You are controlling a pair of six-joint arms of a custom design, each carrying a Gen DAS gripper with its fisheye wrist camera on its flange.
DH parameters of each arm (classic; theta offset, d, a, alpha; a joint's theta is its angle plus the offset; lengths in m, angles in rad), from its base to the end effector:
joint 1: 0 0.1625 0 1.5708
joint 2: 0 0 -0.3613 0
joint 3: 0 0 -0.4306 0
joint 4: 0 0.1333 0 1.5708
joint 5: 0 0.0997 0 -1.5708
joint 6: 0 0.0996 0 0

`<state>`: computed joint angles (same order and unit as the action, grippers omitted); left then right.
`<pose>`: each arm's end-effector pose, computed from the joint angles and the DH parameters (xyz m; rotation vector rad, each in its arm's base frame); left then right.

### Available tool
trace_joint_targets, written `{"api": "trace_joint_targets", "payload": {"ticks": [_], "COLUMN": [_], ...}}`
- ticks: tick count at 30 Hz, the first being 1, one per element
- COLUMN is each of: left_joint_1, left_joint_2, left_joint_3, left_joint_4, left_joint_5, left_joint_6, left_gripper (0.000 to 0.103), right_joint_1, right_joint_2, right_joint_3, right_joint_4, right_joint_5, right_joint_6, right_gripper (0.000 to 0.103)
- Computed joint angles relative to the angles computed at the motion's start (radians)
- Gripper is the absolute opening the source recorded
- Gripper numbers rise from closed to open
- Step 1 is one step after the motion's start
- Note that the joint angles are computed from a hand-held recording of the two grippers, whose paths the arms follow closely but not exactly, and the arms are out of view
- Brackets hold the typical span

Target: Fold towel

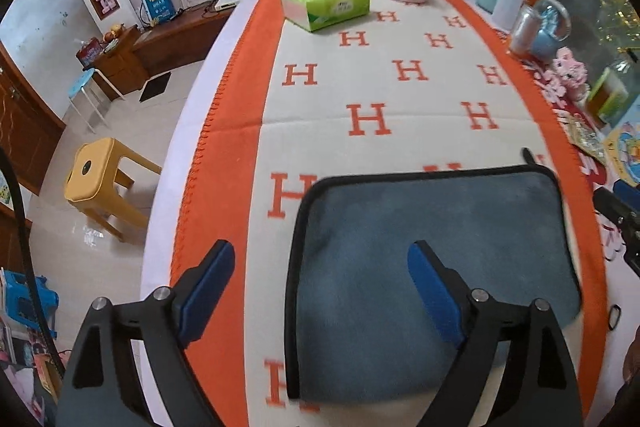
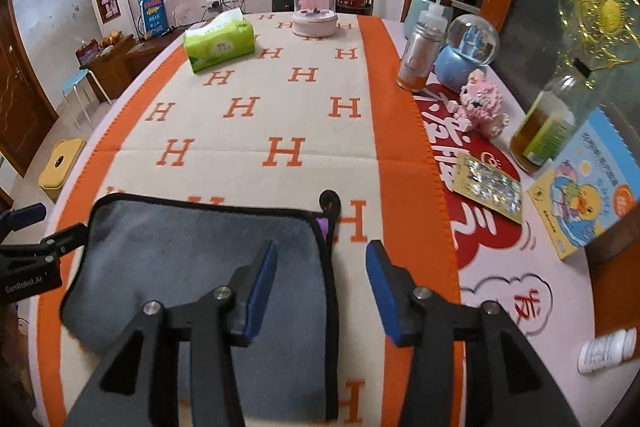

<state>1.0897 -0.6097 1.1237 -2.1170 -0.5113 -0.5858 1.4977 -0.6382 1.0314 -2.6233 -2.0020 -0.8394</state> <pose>-0.1622 -0.7866 0.1122 -0.1330 2.1508 -0.6715 0.0314 -0.8267 0.2023 0.7390 -2.3200 0.5115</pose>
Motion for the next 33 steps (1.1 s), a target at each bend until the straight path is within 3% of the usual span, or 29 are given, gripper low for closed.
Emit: {"api": "trace_joint_targets", "payload": {"ticks": [9,19,24,30,33], "left_joint_1": [-0.144,-0.306,-0.372,-0.448,-0.474], "left_joint_2": [-0.170,-0.330,-0.379,-0.414,-0.422], "left_joint_3": [0.251,0.425,0.465,0.488,0.491], "left_joint_4": [-0.047,0.049,0.167,0.297,0.319], "left_joint_5": [0.026,0.014,0.015,0.025,0.035], "left_joint_6": [-0.122,-0.355,-0.502,-0.635,-0.663], "left_gripper": [0.088,0.091,0.091,0.092,0.098], "right_joint_1": [0.006,0.012,0.007,-0.001,-0.006], "right_joint_2": [-0.254,-0.508,-0.627,-0.728,-0.771], "right_joint_3": [0.298,0.520,0.610,0.679,0.703], "right_joint_4": [-0.067,-0.048,-0.026,-0.003,0.005], "right_joint_5": [0.051,0.121,0.155,0.187,0.201], "right_joint_6": [0.002,0.021,0.025,0.030,0.035], "right_gripper": [0.047,0.047,0.057,0.059,0.059]}}
